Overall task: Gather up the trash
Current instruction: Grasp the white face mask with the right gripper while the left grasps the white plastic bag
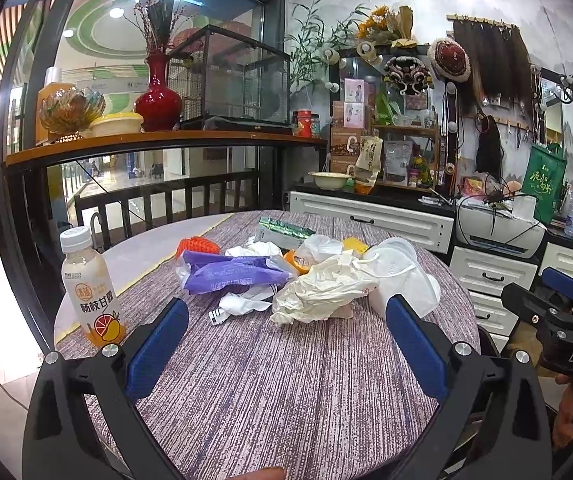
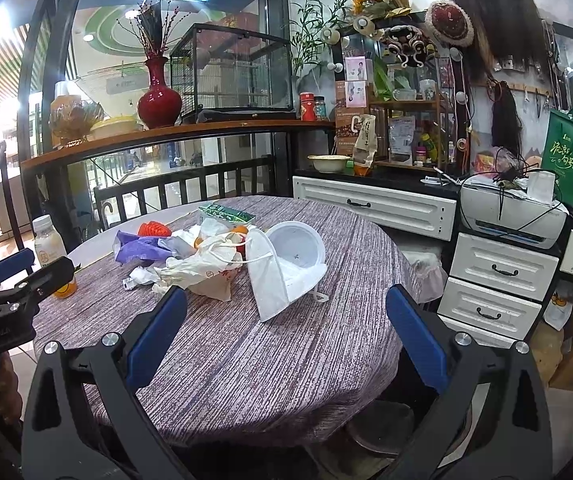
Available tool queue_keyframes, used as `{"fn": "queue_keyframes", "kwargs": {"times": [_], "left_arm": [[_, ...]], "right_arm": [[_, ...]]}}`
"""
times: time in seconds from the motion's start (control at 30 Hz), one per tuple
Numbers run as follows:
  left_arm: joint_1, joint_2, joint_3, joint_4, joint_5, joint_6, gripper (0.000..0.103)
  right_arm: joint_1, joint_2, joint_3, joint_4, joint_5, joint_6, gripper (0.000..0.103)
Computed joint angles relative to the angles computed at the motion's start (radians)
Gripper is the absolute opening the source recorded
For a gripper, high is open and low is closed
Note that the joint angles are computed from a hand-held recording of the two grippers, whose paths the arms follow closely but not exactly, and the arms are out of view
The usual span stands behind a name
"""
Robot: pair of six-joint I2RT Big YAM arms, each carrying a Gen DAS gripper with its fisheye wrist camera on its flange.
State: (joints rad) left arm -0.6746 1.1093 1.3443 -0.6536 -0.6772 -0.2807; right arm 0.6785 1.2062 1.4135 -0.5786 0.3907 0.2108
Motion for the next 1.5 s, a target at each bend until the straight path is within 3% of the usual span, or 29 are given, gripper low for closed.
{"fn": "queue_keyframes", "kwargs": {"times": [0.13,0.3,0.43,0.7,0.9,1.03,1.27,1.5], "left_arm": [[0.034,0.007,0.018,-0.052,0.070,-0.003,0.098],[0.082,0.029,0.040,-0.123,0.198,-0.013,0.098],[0.109,0.062,0.065,-0.149,0.253,0.063,0.098],[0.155,0.172,0.174,-0.166,0.334,0.167,0.098],[0.152,0.285,0.275,-0.192,0.303,0.304,0.094],[0.155,0.340,0.330,-0.228,0.289,0.343,0.088],[0.167,0.388,0.373,-0.265,0.319,0.333,0.063],[0.153,0.373,0.341,-0.235,0.293,0.332,0.038]], "right_arm": [[-0.010,0.015,0.023,-0.040,-0.027,0.015,0.098],[-0.042,0.067,0.076,-0.139,-0.129,0.062,0.098],[-0.061,0.126,0.134,-0.213,-0.182,0.044,0.098],[-0.090,0.247,0.248,-0.232,-0.213,-0.072,0.096],[-0.137,0.361,0.382,-0.287,-0.268,-0.106,0.075],[-0.152,0.409,0.436,-0.311,-0.308,-0.135,0.060],[-0.157,0.465,0.499,-0.378,-0.350,-0.173,0.022],[-0.156,0.449,0.474,-0.370,-0.390,-0.167,0.007]]}}
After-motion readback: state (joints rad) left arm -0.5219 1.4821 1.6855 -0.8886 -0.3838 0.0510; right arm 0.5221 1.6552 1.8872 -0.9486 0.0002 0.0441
